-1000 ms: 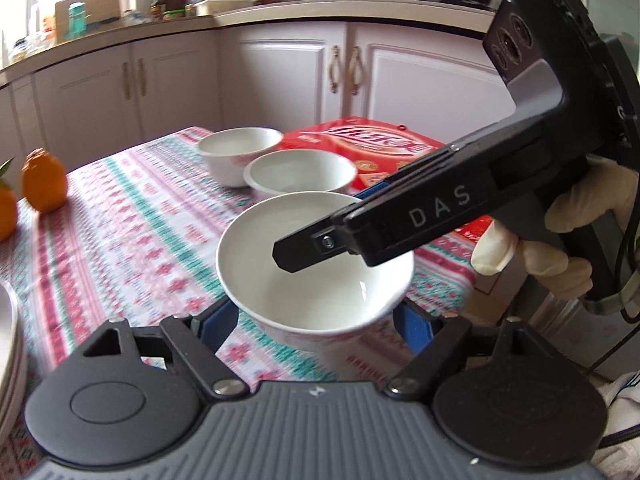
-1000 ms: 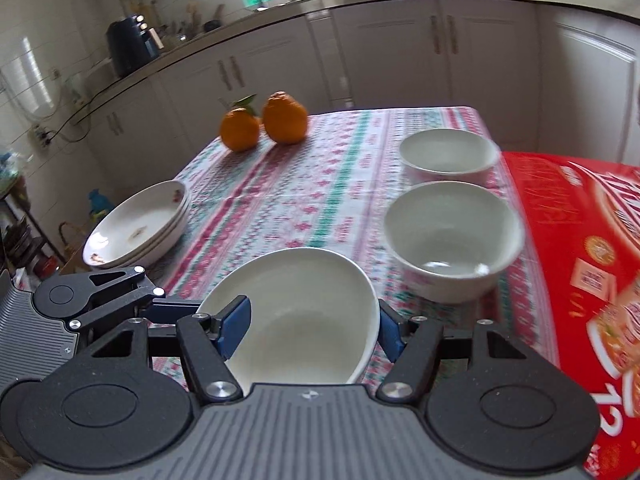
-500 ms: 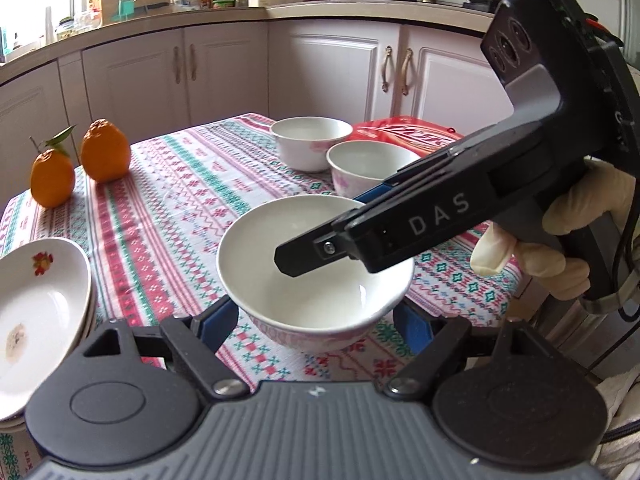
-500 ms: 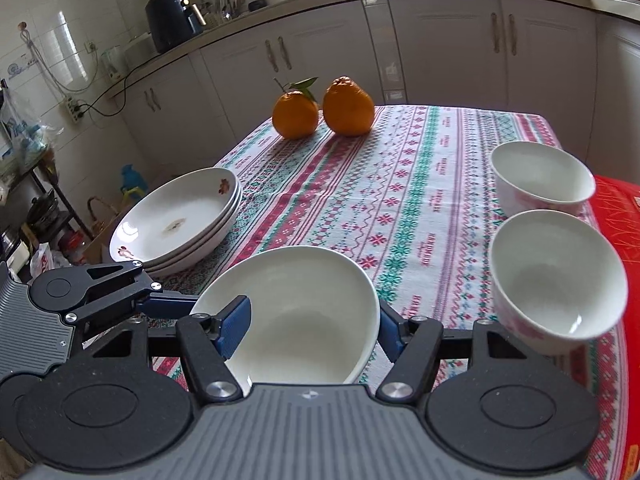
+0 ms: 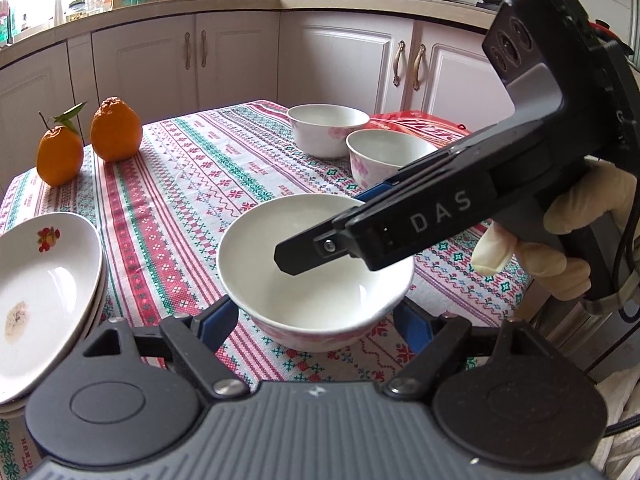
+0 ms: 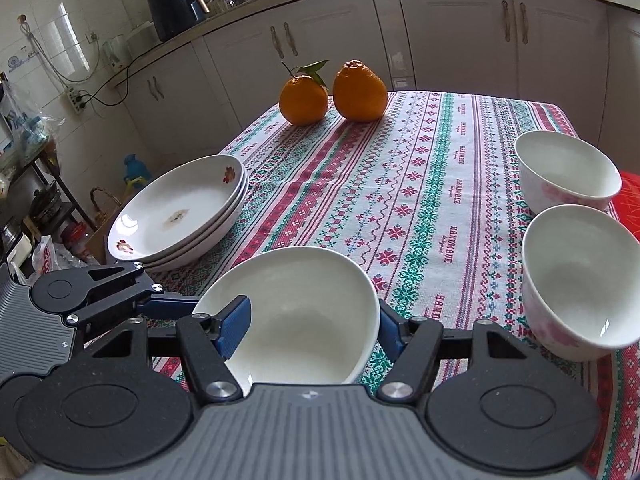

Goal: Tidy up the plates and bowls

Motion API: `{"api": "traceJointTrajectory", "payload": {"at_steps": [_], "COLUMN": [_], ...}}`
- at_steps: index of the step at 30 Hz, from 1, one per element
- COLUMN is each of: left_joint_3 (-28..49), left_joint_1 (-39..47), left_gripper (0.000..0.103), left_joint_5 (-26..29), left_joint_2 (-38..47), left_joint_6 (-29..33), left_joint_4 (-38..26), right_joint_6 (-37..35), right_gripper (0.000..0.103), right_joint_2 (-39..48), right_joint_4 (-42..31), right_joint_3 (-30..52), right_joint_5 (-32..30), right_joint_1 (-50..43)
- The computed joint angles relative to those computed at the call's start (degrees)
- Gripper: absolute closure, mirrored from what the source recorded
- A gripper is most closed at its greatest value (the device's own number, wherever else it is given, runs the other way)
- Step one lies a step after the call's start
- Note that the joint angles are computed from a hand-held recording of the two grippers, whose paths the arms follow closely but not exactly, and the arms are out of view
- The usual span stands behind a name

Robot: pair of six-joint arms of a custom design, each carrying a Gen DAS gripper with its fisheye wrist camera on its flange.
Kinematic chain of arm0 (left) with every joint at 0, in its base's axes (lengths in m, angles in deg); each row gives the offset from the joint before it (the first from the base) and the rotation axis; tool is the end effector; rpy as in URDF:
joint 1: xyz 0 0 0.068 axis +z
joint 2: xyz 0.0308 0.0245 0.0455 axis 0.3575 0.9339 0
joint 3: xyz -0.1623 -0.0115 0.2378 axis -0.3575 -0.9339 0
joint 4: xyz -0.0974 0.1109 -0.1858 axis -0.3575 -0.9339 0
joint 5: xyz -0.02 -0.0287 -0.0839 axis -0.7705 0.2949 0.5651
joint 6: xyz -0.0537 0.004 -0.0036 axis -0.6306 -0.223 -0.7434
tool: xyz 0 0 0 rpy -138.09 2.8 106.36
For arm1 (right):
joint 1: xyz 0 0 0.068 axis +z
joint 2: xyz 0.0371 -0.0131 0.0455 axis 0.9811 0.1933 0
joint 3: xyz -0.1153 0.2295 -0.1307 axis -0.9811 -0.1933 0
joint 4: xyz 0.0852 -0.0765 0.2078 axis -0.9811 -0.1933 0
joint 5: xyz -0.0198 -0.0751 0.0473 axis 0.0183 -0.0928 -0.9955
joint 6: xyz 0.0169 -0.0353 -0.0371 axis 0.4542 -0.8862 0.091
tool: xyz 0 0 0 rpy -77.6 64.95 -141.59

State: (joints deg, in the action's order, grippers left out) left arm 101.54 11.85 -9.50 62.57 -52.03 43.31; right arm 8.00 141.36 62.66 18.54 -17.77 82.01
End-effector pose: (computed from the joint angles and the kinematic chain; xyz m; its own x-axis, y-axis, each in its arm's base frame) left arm 0.2538 -0.0508 0.0547 -0.5919 0.2606 -0.7627 0.4640 0.8839 -0.0581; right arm 0.3150 0.0371 0.0959 -0.6924 -0.2544 -0.6752 -0.5647 0.7735 0.2877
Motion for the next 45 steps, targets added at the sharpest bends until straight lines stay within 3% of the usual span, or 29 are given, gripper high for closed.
{"api": "traceJointTrajectory", "payload": {"at_steps": [18,22,24,37,45], "left_joint_3": [2.1,1.4,0.7,-5.1,-2.0], "left_joint_1": [0.6,-0.1,0.2,-3.6,-7.8], "left_gripper": [0.018,0.009,0.005,0.002,0.001], "left_joint_5": [-0.4,-1.3,-0.7,-5.1,-6.3], "left_joint_2": [0.9,1.2,0.7,-5.8,-10.2], "left_joint_6": [0.6,0.0,-0.4,-2.7,-1.0], "left_joint_4": [-1.0,0.8,1.5,4.8,-2.3], "right_joint_6": [0.9,0.8,0.5,-1.0,-3.6], "right_gripper": [0.030,0.006,0.000,0.000,0.000], "right_joint_2": [1.5,1.2,0.0,-10.0,-12.6], "right_joint_4": [0.8,2.0,3.7,14.5,21.1], "right_joint_3": [2.0,1.1,-0.4,-13.3,-18.8], "right_joint_5": [0.3,0.0,0.2,4.7,7.0], "right_joint_1": [0.6,0.5,0.3,-5.4,-14.3]}}
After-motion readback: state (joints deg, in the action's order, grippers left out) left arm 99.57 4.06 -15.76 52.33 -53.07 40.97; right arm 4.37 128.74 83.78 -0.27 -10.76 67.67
